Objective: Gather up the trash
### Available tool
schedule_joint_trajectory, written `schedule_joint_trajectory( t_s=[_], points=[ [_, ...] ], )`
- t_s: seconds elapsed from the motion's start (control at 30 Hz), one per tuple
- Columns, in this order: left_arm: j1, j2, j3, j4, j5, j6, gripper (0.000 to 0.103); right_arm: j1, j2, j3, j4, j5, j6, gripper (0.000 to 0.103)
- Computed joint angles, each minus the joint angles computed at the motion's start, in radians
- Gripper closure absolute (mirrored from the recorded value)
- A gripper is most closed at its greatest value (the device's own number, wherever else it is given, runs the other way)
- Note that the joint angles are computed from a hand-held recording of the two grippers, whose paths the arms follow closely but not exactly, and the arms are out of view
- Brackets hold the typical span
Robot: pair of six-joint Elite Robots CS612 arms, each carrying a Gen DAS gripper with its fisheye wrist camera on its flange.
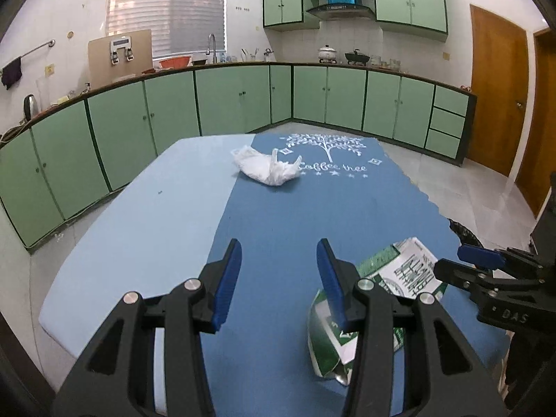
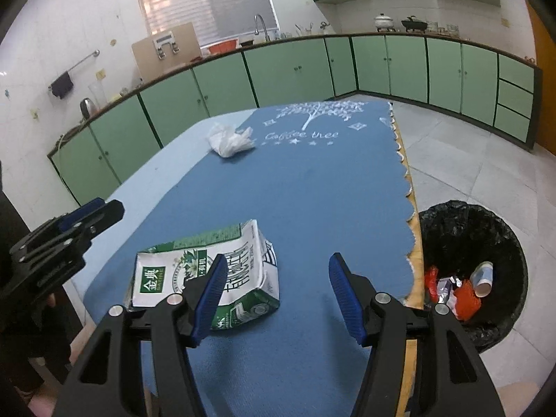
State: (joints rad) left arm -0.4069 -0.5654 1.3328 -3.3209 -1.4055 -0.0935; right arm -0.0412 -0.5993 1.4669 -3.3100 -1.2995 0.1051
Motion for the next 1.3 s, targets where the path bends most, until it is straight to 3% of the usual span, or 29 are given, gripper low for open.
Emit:
schedule_joint_trajectory(
  t_s=[0.13, 0.2, 0.37, 0.4, 0.57, 0.8, 1.07, 1.17, 1.3],
  points=[
    [0.002, 0.003, -0.002, 0.022, -0.011, -0.016, 0.059, 0.002, 0.005, -0.012, 0.034, 0.019, -0.01, 0.043],
    [0.003, 0.007, -0.006, 0.02, -0.011, -0.021, 0.059, -0.002, 0.01, -0.023, 0.063, 0.029, -0.019, 0.049],
    [0.002, 0.009, -0.01, 0.021, -0.01, -0.024, 0.059, -0.012, 0.025, -0.047, 0.109, 0.1, -0.013, 0.063],
    [0.002, 0.01, -0.012, 0.023, -0.01, -0.025, 0.059, -0.017, 0.028, -0.051, 0.116, 0.136, -0.016, 0.071],
    [0.0, 0.012, -0.016, 0.025, -0.002, -0.037, 0.059, -0.021, 0.027, -0.039, 0.073, 0.15, -0.017, 0.086],
    [0.004, 0.017, -0.035, 0.02, 0.018, -0.042, 0.059, -0.027, 0.02, -0.031, 0.03, 0.151, -0.011, 0.089],
    [0.008, 0.028, -0.063, 0.018, 0.026, -0.052, 0.059, -0.042, 0.029, -0.059, -0.017, 0.066, 0.074, 0.09],
    [0.008, 0.032, -0.073, 0.02, 0.019, -0.054, 0.059, -0.045, 0.04, -0.079, -0.003, 0.024, 0.109, 0.09],
    [0.006, 0.037, -0.079, 0.02, 0.016, -0.047, 0.059, -0.041, 0.045, -0.087, 0.04, 0.022, 0.1, 0.089]
  ],
)
